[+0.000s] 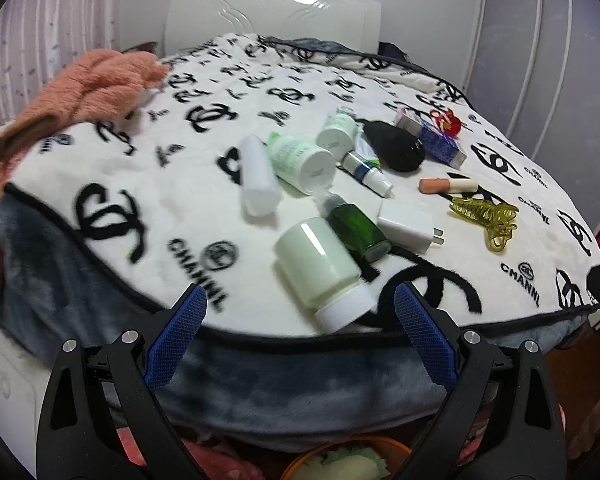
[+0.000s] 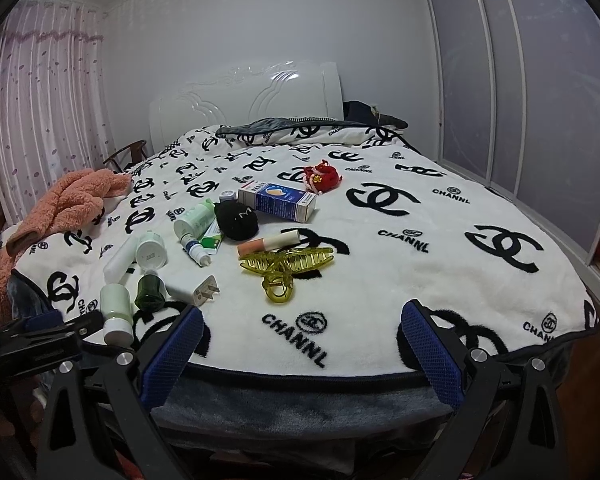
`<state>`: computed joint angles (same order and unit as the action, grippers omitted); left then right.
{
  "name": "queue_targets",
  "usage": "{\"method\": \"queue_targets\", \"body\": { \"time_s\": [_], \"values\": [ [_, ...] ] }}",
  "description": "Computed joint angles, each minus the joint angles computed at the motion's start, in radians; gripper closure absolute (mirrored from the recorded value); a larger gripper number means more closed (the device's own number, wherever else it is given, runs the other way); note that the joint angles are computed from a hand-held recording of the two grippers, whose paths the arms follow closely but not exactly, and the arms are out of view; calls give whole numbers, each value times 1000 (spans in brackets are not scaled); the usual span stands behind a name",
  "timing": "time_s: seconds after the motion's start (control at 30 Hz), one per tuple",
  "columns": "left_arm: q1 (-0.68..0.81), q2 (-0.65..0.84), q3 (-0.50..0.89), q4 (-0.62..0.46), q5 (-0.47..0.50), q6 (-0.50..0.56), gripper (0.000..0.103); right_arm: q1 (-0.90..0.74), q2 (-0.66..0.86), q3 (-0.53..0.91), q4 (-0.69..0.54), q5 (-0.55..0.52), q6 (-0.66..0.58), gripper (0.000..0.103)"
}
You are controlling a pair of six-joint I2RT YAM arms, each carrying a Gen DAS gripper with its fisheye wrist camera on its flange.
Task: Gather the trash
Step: 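Grasp the white bottle with the left tool while the right tool grasps the green spray bottle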
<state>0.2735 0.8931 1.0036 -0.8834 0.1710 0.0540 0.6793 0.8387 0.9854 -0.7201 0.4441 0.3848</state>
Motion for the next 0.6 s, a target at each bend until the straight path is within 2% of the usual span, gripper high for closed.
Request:
{"method": "queue_targets", "body": {
  "time_s": [0.2,0.27,0.37,0.4,0.53,0.6],
  "values": [
    [-70,153,1,96,-83,-35,11,-13,-9,-42,18,-17,-2,5],
    [-47,181,2,113,-50,-30,14,-22,-2,-41,19,-29,-3,5],
    [-4,194,-7,129,6,-9,26,-27,9,-48,27,-42,-3,5],
    [23,177,-20,142,54,13,44,-25,15,-48,29,-44,-4,5],
    [125,192,0,108,211,78,45,19,48,-35,34,-30,-5,5],
    [154,181,0,93,248,105,45,26,64,-22,37,-46,-3,5]
  ]
}}
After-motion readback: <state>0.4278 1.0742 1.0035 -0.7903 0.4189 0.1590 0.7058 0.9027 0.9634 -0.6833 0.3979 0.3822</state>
